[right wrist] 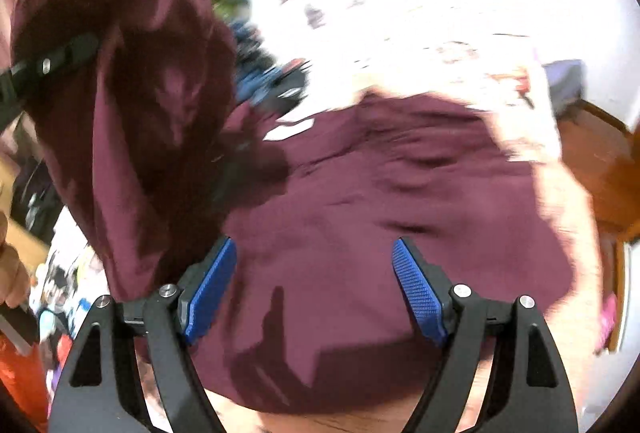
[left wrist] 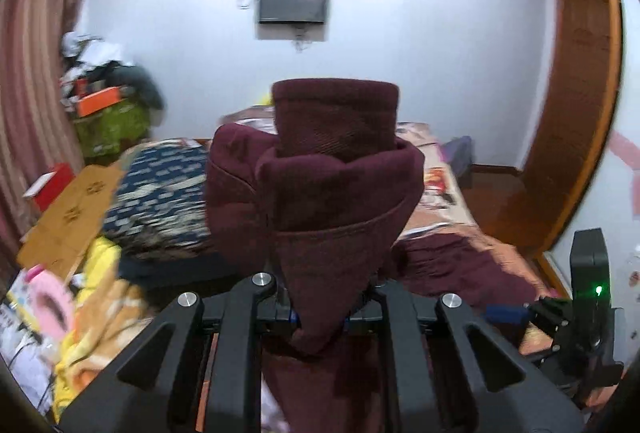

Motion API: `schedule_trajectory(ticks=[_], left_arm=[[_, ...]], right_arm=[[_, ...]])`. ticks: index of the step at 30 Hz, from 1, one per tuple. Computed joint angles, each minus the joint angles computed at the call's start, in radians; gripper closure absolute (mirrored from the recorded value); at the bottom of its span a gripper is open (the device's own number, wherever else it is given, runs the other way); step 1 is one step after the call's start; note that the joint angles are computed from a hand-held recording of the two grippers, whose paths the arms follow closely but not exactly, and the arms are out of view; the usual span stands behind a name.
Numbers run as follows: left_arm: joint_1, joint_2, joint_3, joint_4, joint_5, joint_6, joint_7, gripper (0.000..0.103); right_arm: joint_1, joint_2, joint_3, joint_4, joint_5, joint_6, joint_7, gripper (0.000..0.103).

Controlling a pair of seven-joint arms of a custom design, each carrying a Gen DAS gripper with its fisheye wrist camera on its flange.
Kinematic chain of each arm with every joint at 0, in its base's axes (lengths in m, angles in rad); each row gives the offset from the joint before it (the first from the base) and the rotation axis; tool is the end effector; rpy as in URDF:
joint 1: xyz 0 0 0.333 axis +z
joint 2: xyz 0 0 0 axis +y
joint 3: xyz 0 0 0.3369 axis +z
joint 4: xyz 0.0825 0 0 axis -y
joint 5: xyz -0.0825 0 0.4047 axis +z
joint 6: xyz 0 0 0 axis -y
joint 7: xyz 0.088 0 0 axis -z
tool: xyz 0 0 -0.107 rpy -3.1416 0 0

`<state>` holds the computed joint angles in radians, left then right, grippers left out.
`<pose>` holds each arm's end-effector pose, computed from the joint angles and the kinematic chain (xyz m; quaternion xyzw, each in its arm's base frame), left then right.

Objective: Fold large clothes

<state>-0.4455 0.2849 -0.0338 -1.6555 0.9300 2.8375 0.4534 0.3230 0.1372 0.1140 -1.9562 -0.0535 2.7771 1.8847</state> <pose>0.6140 -0.3626 0.5469 -0.5748 0.6531 -0.3929 0.2979 0.5941 0.2765 0.4981 -0.7170 0.6108 -0.1432 0.3038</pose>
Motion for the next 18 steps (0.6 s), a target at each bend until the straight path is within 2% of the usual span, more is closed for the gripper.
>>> schedule_trajectory(ticks=[3, 6, 8, 10, 14, 18], left_arm=[[0.017, 0.086, -0.063, 0.101, -0.139, 0.023, 0.163, 0.090], [0.056, 0.199, -0.180, 0.227, -0.338, 0.000, 0.401, 0.090], [0.073, 0.288, -0.265, 0.333, -0.453, -0.063, 0.557, 0.090], [0.068, 0.375, -0.323, 0.442, -0.540, -0.157, 0.677, 0.090], [0.058, 0.480, -0.384, 0.561, -0.680, -0.294, 0.822, 0.090], [0.018, 0.516, -0.354, 0.601, -0.730, -0.370, 0.889, 0.087]], right_arm=[[0.006, -0.066, -0.059, -0.072, -0.174, 0.005, 0.180, 0.026], [-0.023, -0.108, -0.068, -0.120, -0.227, -0.004, 0.252, 0.026], [-0.041, -0.132, -0.071, -0.150, -0.257, -0.013, 0.298, 0.026], [-0.057, -0.146, -0.071, -0.167, -0.265, -0.024, 0.320, 0.026], [-0.080, -0.185, -0.069, -0.217, -0.273, -0.026, 0.353, 0.025], [-0.087, -0.214, -0.073, -0.257, -0.209, -0.015, 0.325, 0.025]])
